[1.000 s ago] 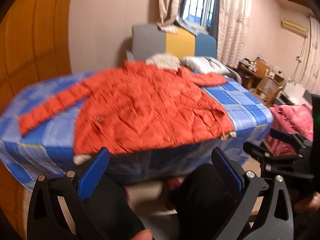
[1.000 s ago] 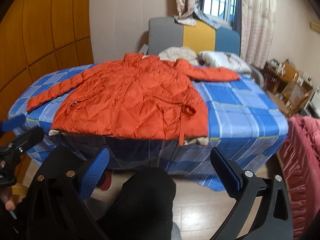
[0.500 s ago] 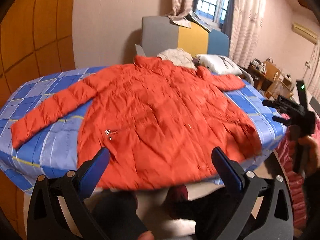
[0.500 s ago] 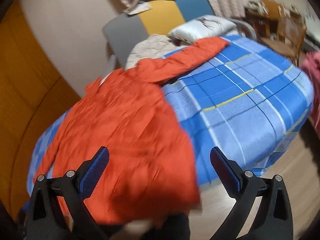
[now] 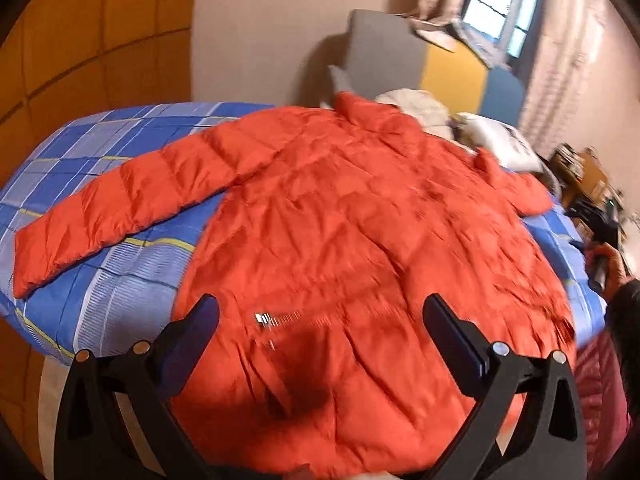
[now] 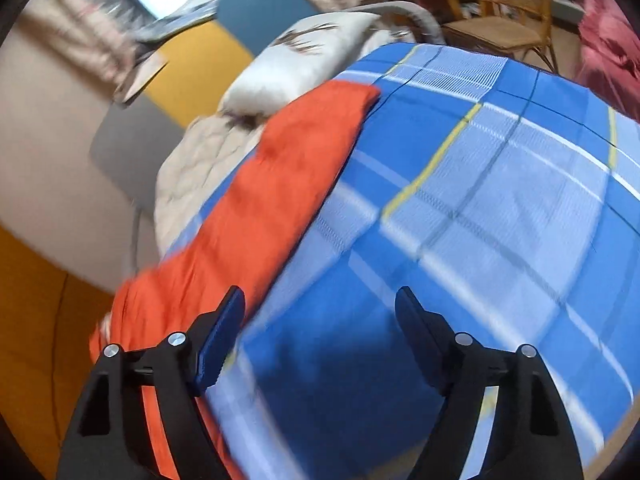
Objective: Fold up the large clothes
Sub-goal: 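Move the right tool to the orange jacket's sleeve cuff and grasp it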
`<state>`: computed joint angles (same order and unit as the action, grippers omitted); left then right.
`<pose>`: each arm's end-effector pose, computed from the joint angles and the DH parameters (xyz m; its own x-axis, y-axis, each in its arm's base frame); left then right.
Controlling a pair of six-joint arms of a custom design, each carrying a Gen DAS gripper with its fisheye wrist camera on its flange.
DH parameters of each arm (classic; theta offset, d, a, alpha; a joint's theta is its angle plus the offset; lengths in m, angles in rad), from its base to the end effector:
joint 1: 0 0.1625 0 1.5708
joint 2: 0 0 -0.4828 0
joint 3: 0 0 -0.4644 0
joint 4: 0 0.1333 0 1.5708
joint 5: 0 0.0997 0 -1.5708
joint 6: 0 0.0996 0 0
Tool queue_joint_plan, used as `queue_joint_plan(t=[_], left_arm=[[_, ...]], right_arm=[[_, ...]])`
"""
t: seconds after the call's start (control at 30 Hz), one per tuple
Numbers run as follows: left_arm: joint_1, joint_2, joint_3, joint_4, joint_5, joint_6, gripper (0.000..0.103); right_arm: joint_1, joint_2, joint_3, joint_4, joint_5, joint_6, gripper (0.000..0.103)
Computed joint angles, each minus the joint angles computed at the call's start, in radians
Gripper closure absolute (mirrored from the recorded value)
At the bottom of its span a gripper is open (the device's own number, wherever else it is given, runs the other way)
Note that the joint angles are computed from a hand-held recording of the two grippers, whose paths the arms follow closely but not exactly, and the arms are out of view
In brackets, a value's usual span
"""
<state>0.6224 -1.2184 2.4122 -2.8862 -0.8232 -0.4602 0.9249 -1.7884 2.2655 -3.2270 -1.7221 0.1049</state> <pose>-0.2447 -0.4230 0.1234 -0.8013 0.2337 -0.5508 0.5029 0.7617 -0.4084 -0.1688 -0.4205 0.4752 -0.6776 0.7343 -0.0396 0.3024 0.2292 -0.9252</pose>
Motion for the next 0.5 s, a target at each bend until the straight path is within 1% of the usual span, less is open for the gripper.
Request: queue_joint_plan(t=[0.07,0.13,0.27,0.3,0.37,0.43,0.47,0.5], left_arm=[[0.024,0.034,-0.033,-0.013,0.012,0.001,0.002],[0.045,0.071,-0.069,-0.023,0.030,0.007,0.002],[0.089,0.115,-0.126,-0.024,0.004,0.022,0.002],[0.096,0.125,-0.137,-0.025,0.006,0.028,0.002],[0.111,0.156,-0.169,-0.037,0.015,0.061,0.002],[0.121,0.188,-0.194,-0.073,0.030,0.109,0.002],[0.127,0.203,-0.208,-0.078,0.030,0.128,0.002],[0.136,0.220,-0.227,-0.076,0.024,0.152,0.002]], right_arm=[[-0.019,0.041,-0.058,0.006,0.014,0.022,0.026],[-0.032,0.078,-0.108,0.007,0.020,0.032,0.032],[-0.052,0.141,-0.193,0.014,0.029,0.063,0.033],[-0.066,0.158,-0.219,0.011,0.057,0.081,0.033],[-0.072,0.191,-0.259,0.000,0.052,0.096,0.033],[-0.083,0.219,-0.295,-0.006,0.066,0.112,0.033],[-0.089,0.234,-0.315,-0.005,0.077,0.123,0.039],[-0.094,0.245,-0.327,-0.006,0.085,0.135,0.042]])
